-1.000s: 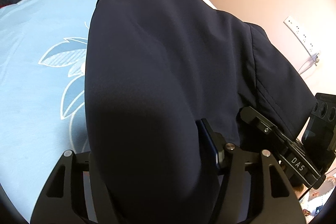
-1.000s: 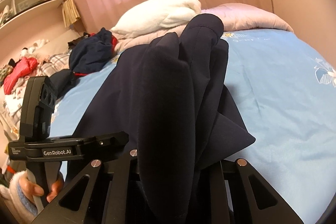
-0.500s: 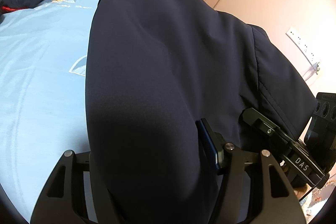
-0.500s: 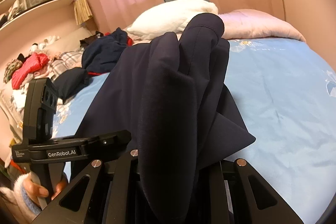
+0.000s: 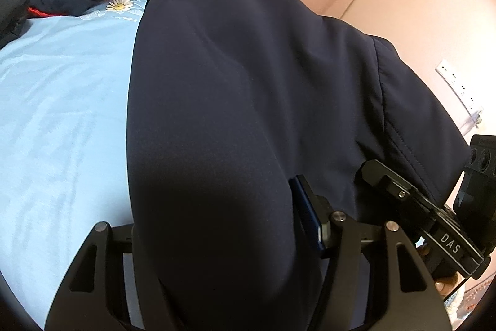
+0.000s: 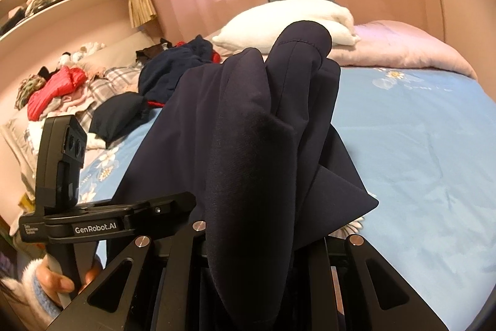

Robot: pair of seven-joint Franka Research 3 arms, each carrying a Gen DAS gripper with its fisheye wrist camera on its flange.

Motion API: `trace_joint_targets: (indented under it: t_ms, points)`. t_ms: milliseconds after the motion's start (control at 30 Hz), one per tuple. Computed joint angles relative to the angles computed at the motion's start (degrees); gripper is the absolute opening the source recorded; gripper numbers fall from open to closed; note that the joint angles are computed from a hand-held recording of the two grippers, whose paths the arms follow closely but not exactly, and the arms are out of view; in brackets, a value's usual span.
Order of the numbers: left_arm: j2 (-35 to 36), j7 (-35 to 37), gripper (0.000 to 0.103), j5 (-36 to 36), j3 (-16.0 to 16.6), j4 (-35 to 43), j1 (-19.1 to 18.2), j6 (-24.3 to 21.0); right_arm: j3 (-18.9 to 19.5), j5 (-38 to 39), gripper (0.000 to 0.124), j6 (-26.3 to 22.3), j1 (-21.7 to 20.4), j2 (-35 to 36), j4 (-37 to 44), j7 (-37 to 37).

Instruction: Fold large clothes

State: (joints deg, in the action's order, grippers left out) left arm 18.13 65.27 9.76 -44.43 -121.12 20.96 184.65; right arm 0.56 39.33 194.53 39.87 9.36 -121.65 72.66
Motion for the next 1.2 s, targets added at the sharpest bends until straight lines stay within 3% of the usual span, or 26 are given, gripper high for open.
trace_joint_targets:
  t_ms: [133,367,600,800,900,1033,1200]
  points:
    - [-2.21,-0.95,0.062,-0.27,1.99,-1.23,-1.44,0.09,2.69,-3.18,0.022,-0.47,-3.0,1.1,1.43,1.89]
    - [-4.52,-1.34,0.062,-1.46,7.31,-1.5,-5.96,-0.15,1.27,-7.82,0.022,-2.12,-2.41,4.07,5.92,4.48]
    - [-5.99,0.06,0.062,-4.1,10.33,-1.48,-8.57,-0.81,3.86,-12.22,0.022,-1.95,-5.35,6.2,8.31,7.82]
    - [-10.68,-3.18,0.062,-4.64,19.53,-5.74,-18.95,-0.36,1.49,-13.91,0.022,-3.9,-3.55,8.78,12.19,9.71]
    - [-11.15,-3.07,0.062,-5.17,21.86,-5.4,-21.4,-1.62,1.56,-15.07,0.022,-4.93,-3.94,9.76,13.68,10.93]
    - [-12.08,-6.06,0.062,-2.92,27.52,-6.07,-27.2,-2.58,3.08,-16.55,0.022,-6.01,-5.77,11.02,15.18,12.57]
    - [-11.86,-9.03,0.062,-0.37,30.6,-5.16,-30.67,-5.72,1.34,-18.22,0.022,-10.28,-5.09,13.13,18.4,15.77]
